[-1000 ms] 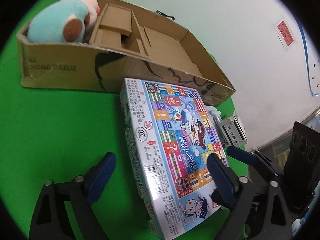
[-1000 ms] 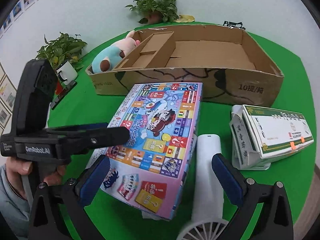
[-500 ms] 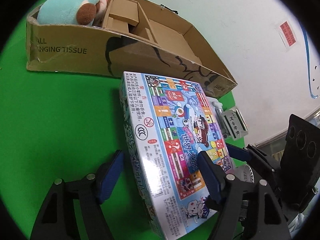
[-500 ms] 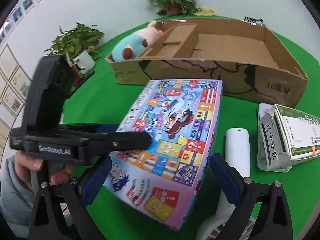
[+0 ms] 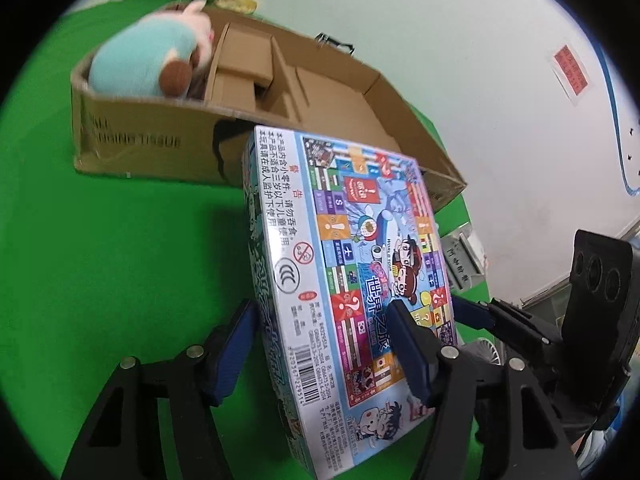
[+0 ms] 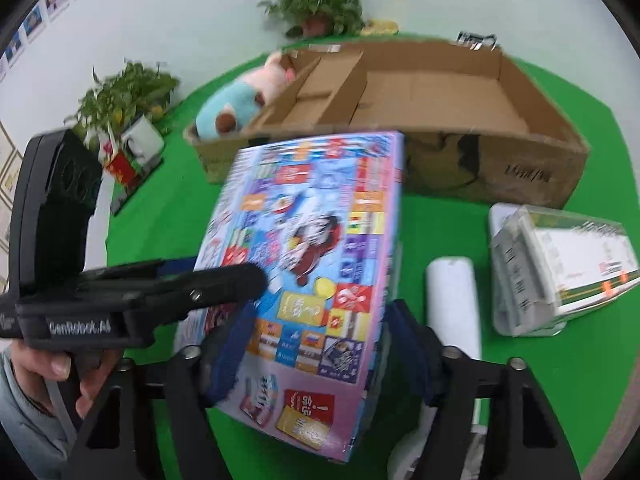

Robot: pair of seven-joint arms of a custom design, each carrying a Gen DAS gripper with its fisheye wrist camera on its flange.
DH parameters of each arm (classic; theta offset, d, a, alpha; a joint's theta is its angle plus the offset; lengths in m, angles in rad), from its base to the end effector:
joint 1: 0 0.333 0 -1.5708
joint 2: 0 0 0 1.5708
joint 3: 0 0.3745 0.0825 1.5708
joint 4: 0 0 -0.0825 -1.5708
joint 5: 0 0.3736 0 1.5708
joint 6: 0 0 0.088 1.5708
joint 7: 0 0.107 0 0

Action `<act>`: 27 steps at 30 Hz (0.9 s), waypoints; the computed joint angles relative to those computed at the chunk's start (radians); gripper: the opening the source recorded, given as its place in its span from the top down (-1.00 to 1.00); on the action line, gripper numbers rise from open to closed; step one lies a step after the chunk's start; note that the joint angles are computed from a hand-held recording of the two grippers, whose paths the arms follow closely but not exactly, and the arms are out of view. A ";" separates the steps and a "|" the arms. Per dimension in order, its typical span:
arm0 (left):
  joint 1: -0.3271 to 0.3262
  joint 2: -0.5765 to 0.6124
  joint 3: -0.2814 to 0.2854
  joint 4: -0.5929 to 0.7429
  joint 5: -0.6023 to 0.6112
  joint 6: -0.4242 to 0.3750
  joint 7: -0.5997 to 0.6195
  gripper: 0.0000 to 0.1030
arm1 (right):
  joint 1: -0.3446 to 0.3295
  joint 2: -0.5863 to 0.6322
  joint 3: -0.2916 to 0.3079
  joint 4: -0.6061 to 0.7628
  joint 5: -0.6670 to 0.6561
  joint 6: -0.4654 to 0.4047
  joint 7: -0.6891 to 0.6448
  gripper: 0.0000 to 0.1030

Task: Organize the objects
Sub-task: 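Grasp the board-game box edge with the right gripper and lift it, then carry the upright board-game box over the cardboard box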

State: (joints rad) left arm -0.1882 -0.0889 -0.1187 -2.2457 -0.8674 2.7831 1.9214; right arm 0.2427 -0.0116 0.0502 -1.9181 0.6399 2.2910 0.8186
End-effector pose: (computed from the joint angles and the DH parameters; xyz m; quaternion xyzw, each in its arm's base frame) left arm 0.5162 -0.1296 0.5272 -0.6754 0.6315 -0.3798 0.0255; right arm 0.5526 0.1808 0.6012 -0.8587 0.3951 -0.0109 0.3263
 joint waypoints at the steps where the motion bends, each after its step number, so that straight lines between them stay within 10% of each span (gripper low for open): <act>1: -0.002 -0.009 -0.004 0.000 0.002 0.015 -0.002 -0.21 | -0.001 -0.005 -0.001 0.003 0.015 0.015 -0.009 -0.17; 15: -0.081 -0.050 0.032 0.053 0.268 0.161 -0.139 -0.18 | -0.007 -0.056 -0.024 0.066 0.179 0.107 -0.140 -0.16; 27: -0.026 0.057 -0.020 0.257 0.395 0.164 -0.200 -0.15 | -0.025 0.004 -0.029 0.239 0.195 0.105 -0.118 -0.15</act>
State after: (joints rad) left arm -0.2143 -0.0318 -0.1389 -1.9888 -0.4724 2.9474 1.7213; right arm 0.2173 -0.0080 0.0213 -1.6793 0.8349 2.3961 0.7004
